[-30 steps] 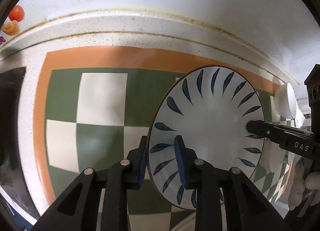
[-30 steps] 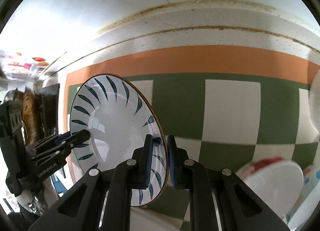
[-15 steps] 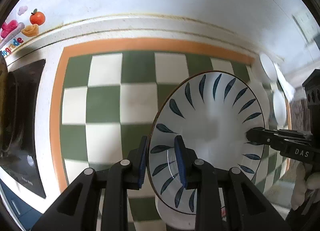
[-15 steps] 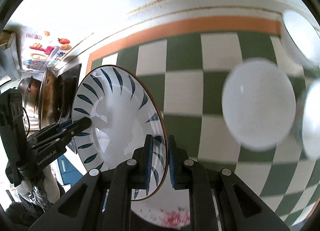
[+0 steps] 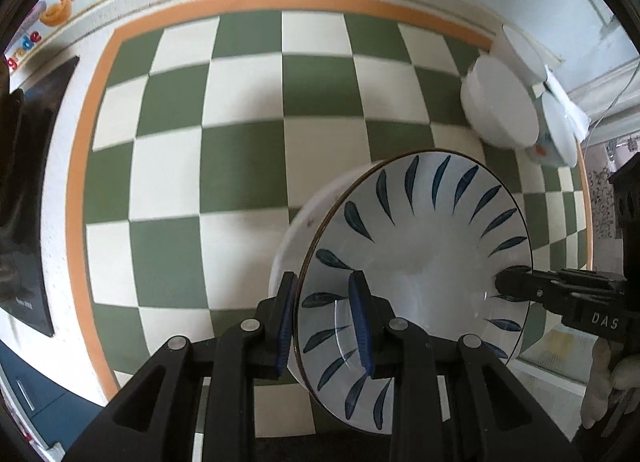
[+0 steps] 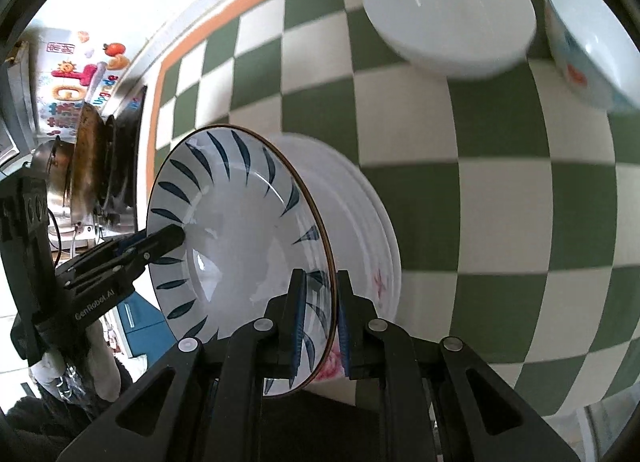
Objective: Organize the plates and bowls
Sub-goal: 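Lower the plates onto the blue-striped plate and grip all three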
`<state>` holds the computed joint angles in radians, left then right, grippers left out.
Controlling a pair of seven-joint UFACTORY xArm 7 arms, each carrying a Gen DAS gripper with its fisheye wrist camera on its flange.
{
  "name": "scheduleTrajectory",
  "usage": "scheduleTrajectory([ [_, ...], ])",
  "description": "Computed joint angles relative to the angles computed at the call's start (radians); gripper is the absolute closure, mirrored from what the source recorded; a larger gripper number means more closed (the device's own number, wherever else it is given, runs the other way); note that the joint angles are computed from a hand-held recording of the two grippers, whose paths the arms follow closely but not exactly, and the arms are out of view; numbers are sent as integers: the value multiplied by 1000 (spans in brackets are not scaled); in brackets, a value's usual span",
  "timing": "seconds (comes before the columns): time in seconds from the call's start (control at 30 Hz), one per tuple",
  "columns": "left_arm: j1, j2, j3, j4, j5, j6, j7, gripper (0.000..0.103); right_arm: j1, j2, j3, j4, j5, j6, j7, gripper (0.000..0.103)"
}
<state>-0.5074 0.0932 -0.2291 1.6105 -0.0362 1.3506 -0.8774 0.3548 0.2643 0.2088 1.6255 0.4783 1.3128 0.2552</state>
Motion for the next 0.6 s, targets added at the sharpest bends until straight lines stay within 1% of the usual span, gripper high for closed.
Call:
scheduleTrajectory([
  [0.13,1,-7,-3,-41,-39,-14,-3,79,-3,-38,-1,-86,22,-29,-4,87],
  [0.23,7,-5,-2,-62,-85,-14,-3,79,1,-39,0,-101,21,-38,0,87],
  [0.47,20,11,2,-70,-153,7,-8,78,3,-17,0,-93,18,-53,3,87],
  [0.6,23,19,3,-61,-162,23,-11,78,10,-1,3,-75,1,-62,8,87],
])
